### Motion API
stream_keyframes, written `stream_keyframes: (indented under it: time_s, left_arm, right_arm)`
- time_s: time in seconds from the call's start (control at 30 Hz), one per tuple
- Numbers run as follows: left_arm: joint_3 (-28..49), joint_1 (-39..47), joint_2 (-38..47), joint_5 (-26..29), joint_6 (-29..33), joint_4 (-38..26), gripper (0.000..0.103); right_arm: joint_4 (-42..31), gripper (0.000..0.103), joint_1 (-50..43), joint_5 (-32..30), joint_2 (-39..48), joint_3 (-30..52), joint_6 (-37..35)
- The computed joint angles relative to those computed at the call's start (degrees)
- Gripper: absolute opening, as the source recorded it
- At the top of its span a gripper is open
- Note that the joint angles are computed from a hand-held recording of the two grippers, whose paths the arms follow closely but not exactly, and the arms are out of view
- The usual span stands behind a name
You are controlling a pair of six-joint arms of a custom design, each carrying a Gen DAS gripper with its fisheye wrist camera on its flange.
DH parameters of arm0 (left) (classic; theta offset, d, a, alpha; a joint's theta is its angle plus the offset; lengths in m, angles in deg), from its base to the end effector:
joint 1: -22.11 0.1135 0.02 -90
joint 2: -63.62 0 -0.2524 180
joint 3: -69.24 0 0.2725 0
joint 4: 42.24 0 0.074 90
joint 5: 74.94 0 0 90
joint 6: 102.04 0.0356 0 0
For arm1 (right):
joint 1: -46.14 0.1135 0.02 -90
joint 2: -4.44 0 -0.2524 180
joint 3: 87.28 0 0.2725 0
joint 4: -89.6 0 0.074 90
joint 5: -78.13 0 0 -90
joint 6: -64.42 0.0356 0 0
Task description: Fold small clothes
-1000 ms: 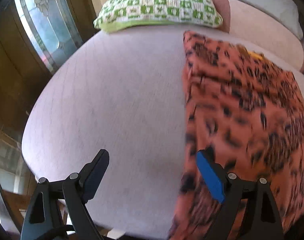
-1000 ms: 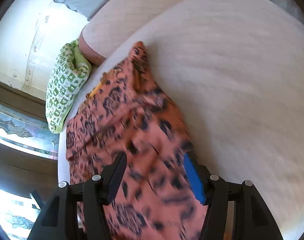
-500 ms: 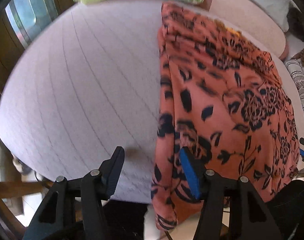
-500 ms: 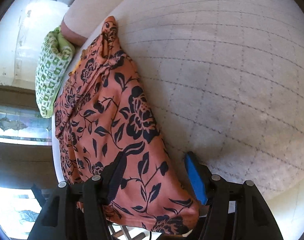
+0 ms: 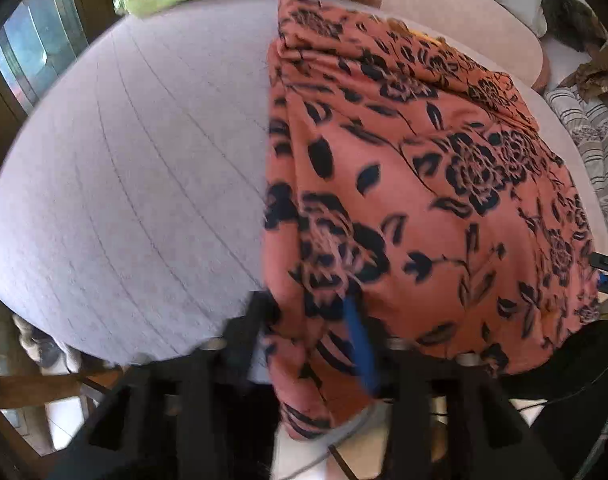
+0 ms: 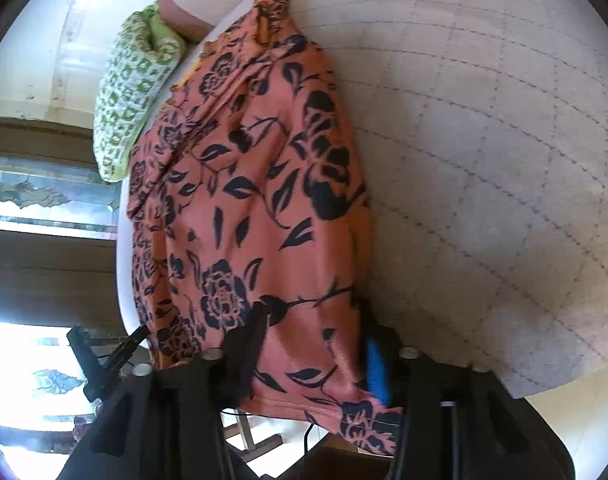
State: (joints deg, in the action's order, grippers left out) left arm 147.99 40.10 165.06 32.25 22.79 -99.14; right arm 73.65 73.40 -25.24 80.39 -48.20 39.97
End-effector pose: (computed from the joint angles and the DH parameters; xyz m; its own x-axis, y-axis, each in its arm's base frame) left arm 0.3276 0.0953 0.1495 -0.9074 0.2790 -0.3143 0.3338 0.9329 -0.1354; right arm 0.2117 0.1183 0.1083 -0.8119 0.5780 -0.0824 0.4089 0.6637 0.6264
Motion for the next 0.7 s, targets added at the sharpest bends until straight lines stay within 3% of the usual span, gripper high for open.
stream_keyframes:
  time_s: [0.03,0.17,0.2,0.23,0.3,0.37,0.4,0.43,0.7]
  left_arm:
    - [-0.4,-0.1,-0.3,0.2,0.7,-1.3,0.061]
    - [-4.5,-0.4,-2.5,-1.8,2.2,-0.6,0.061]
    - [-5.1,-0.4,-2.9,-1.9,1.7,0.0,0.060]
    - [-5.5,-0.6,-3.4,-2.4,0.8,0.5,0.047]
    - [-4.9,0.1,-3.1,-1.6,-0.2,-0.2,0.033]
    - [-3.9,1.3,-2.5,0.5,-0.2,-1.9,0.009]
    - [-3.5,1.7,-2.1,1.5,-0.1,-2.7,0.009]
    - [-3.4,2.0,-2.0,1.9,-0.4,-3.0,0.008]
    - [0.5,4.8,-2.8,7.6,2.8,-10.4,0.008]
  right_arm:
    - [-0.3,0.063,0.3,0.0,0.5,0.5,-0.4]
    - [-6.4,0.068,4.5,4.7,2.6,5.3,-2.5]
    - [-7.4,0.068,5.2,5.8,3.0,6.1,-2.7]
    - [-8.5,0.068,6.1,7.1,3.8,7.2,-2.8]
    - [-12.1,0.050,7.2,9.5,5.7,9.7,-3.3]
    - [-15.7,0.028,8.4,12.2,6.8,11.6,-3.9]
    - [-15.4,0.023,8.6,12.4,6.2,11.2,-3.5]
    - [-14.6,0.011,8.5,12.4,5.5,10.5,-3.1]
    - [-8.0,0.009,7.3,10.6,-2.4,5.3,-1.0]
